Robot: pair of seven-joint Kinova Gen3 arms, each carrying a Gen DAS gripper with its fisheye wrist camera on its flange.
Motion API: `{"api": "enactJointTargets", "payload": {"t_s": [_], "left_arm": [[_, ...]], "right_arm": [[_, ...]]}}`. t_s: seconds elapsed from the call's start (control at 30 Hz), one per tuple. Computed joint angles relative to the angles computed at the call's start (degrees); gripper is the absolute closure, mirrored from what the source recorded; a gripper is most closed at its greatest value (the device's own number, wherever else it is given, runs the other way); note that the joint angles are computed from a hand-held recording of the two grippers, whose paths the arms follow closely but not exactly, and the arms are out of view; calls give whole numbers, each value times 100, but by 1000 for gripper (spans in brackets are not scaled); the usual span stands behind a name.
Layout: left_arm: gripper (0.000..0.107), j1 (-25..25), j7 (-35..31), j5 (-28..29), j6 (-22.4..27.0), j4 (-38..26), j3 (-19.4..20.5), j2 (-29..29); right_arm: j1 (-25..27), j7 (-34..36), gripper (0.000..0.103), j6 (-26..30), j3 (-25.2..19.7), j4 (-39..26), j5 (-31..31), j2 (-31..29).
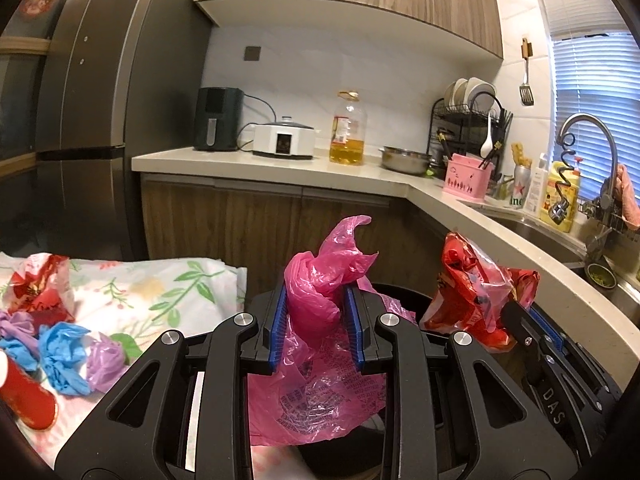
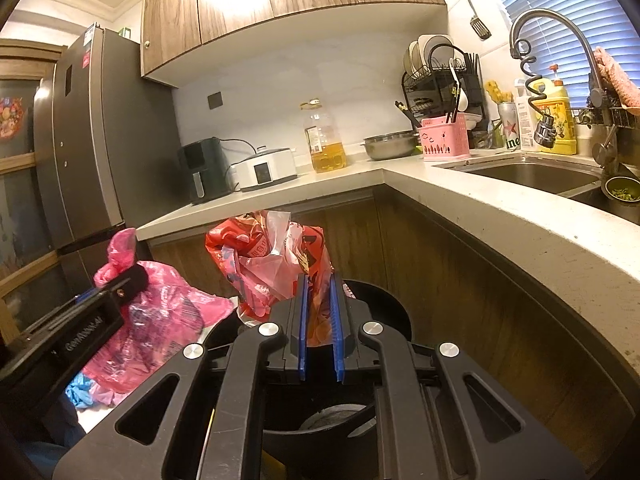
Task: Collect trash
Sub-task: 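Carry both held bags over the black bin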
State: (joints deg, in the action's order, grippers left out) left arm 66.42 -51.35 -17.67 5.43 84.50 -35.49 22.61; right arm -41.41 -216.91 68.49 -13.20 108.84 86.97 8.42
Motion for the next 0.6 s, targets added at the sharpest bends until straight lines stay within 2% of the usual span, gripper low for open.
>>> {"api": "enactJointTargets", "payload": {"t_s": [0.13, 0.23, 0.6], "left_arm": [[83, -101, -95, 45, -37, -72, 104, 111], [82, -368, -215, 126, 13, -163, 424, 143], [82, -672, -405, 227, 88, -355, 796, 301]], "right_arm": [[70, -15, 91, -121, 38, 13, 17, 5], [123, -38, 90, -199, 61, 20, 11, 17], [263, -7, 87, -406, 121, 5, -25, 22]]}}
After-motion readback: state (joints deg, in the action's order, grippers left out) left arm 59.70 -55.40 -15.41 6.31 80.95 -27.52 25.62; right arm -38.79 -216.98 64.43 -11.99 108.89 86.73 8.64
